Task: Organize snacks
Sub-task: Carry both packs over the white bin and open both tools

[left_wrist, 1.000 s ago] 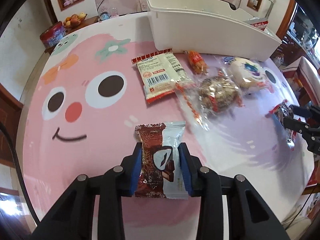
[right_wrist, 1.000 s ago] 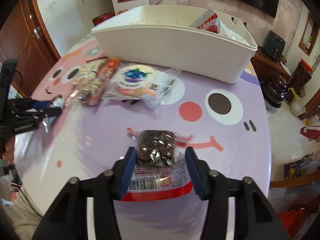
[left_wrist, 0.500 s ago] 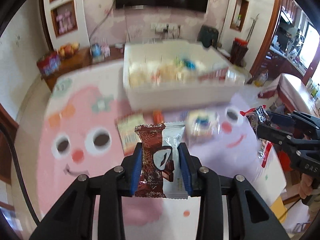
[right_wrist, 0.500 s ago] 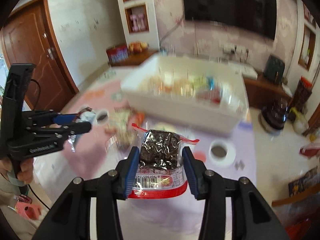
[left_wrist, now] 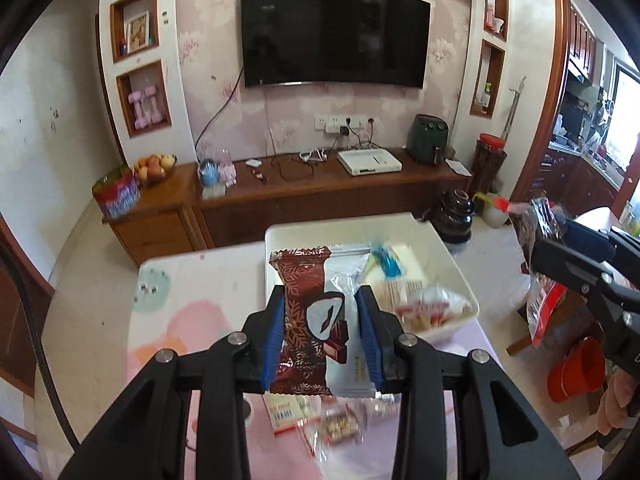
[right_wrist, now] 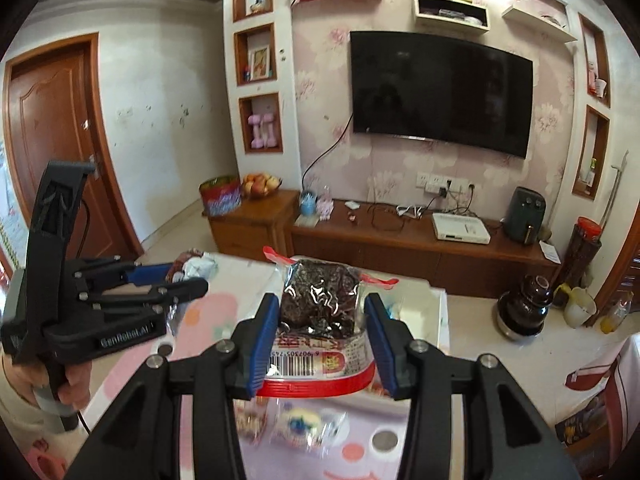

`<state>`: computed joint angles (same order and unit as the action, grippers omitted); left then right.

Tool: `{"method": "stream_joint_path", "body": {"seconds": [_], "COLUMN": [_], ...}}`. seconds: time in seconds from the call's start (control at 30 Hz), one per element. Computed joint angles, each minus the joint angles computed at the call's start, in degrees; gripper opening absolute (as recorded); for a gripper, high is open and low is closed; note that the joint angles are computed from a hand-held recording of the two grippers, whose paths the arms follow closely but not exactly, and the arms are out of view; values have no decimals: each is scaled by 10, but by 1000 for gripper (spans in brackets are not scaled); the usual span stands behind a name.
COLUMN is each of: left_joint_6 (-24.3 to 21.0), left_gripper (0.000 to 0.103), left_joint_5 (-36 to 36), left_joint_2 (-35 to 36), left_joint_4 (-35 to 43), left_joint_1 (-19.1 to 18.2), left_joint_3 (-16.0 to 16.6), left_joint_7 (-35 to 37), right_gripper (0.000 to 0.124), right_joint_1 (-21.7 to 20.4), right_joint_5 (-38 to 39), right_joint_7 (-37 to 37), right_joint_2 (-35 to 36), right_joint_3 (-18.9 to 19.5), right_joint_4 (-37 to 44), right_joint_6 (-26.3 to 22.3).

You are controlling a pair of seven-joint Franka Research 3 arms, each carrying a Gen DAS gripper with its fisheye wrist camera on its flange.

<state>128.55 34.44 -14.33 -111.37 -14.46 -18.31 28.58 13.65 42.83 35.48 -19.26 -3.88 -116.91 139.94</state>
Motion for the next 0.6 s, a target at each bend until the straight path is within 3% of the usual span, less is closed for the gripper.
{"method": "stream_joint_path", "body": {"seconds": [0.33,0.6], "left_joint_6": [-24,-18], "left_gripper": [33,33], "left_joint_5": [-8,-3], "left_joint_2": [105,181], "left_joint_4": [119,179], "left_joint_1": [0,-5], "left_joint_3": [22,49], "left_joint_7": [37,37], "right_gripper": [44,44], "right_joint_1": [-17,-35], "right_joint_5": [-42,-92], "right_joint_7": [101,190], "right_joint_2": [118,210], "right_joint_3": [27,42], "right_joint_4": [132,219], "right_joint_6": [1,-5]}}
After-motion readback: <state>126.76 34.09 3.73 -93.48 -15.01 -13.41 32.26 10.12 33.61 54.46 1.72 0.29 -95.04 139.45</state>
